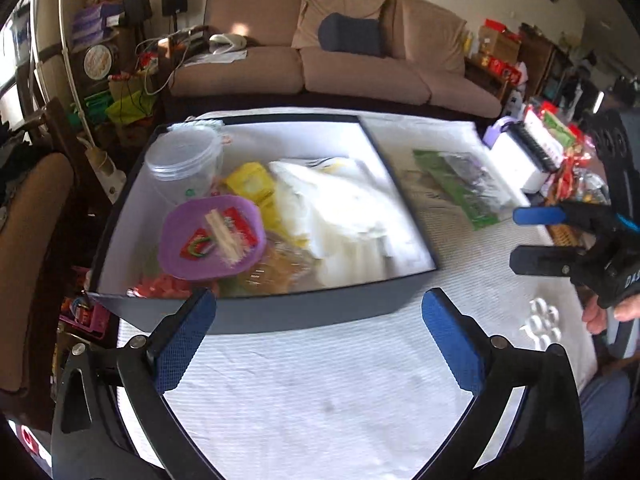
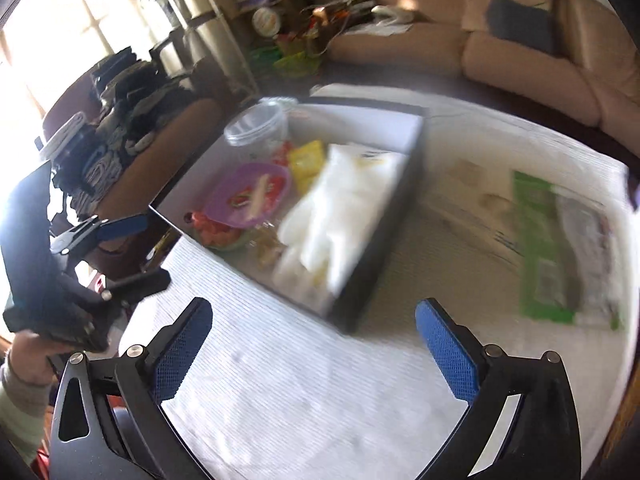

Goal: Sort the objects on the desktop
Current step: 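Move both open tools back toward the white plastic ring holder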

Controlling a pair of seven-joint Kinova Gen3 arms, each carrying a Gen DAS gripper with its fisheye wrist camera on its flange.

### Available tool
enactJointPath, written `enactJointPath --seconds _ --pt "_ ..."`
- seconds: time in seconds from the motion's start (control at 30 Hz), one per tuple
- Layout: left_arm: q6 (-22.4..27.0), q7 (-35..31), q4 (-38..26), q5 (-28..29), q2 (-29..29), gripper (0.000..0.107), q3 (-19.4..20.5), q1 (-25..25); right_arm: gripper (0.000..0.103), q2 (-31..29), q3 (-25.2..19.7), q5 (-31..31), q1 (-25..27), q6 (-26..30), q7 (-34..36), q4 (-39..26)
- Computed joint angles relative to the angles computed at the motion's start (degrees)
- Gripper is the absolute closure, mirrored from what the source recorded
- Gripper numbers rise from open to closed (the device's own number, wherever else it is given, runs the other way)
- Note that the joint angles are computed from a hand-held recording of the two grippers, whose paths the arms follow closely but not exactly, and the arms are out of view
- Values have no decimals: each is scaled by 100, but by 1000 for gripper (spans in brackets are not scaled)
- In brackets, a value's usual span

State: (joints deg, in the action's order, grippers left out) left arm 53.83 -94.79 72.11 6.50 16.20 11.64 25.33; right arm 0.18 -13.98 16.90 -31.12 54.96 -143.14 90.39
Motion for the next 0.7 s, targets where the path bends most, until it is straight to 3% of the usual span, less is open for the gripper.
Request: enactJointPath --seconds 0.17,0.47,0.7 --pt "21 468 88 -301 -180 4 76 478 0 -853 -297 141 105 130 -585 796" --pt "31 1412 131 -1074 -198 4 270 1487 0 -2321 -1042 -41 812 757 -1160 1815" --pt "-178 2074 211 -1432 58 4 371 2236 0 -3449 -1046 -559 1362 1133 -1135 2523"
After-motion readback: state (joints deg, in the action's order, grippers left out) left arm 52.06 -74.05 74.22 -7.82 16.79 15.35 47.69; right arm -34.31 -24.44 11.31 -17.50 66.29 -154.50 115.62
